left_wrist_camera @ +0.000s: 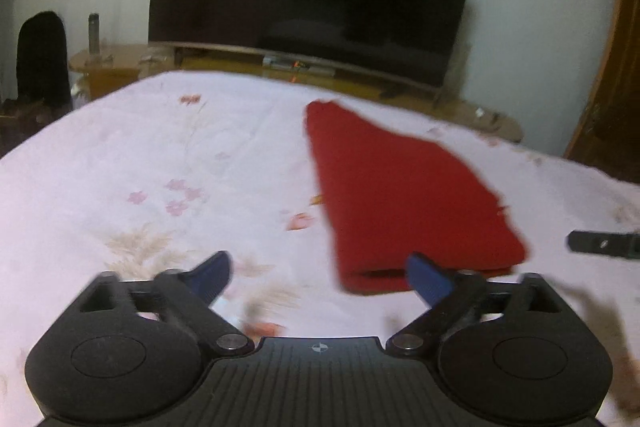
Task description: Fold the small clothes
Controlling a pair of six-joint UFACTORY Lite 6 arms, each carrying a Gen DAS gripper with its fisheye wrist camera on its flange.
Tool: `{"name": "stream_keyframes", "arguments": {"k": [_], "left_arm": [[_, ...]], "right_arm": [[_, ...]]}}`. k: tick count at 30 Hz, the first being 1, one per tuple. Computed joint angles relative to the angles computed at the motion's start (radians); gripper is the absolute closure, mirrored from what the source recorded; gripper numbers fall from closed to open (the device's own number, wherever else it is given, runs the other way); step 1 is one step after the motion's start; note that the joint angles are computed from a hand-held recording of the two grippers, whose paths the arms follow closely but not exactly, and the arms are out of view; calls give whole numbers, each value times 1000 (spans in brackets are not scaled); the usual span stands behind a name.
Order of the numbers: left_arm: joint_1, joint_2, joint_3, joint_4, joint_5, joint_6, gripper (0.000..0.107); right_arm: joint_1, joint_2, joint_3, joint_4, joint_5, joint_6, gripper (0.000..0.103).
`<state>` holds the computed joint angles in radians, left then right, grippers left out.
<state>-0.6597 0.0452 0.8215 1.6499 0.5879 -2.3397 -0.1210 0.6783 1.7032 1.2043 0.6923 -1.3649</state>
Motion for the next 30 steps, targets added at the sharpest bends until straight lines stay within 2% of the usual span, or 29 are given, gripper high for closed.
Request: {"name": "stream_keyframes", "arguments": {"k": [2, 4, 9, 12, 14, 17, 23, 30], "left_arm": [[-124, -21, 29, -119, 112, 63, 4], [-217, -32, 66, -236, 173, 140, 4], [-469, -29, 134, -401, 396, 217, 4], [-601, -42, 152, -449, 503, 190, 4], [-673, -42, 167, -475, 572, 166, 4], [-755, -41, 188, -505, 637, 138, 4], [-870, -11, 244, -534, 752, 119, 4], [-928, -5, 265, -552, 812, 95, 4]], "right_arm": [[-24, -136, -160, 64, 19, -81, 36], [-46, -269, -306, 82, 37, -122, 28], [-107, -512, -537, 46, 46, -149, 21], [-141, -660, -671, 36, 29, -188, 19], [-183, -747, -745, 48, 60, -230, 19], [-238, -864, -838, 49, 111, -256, 19], [-298, -977, -919, 40, 161, -263, 19], [-322, -1046, -955, 38, 191, -251, 19]]}}
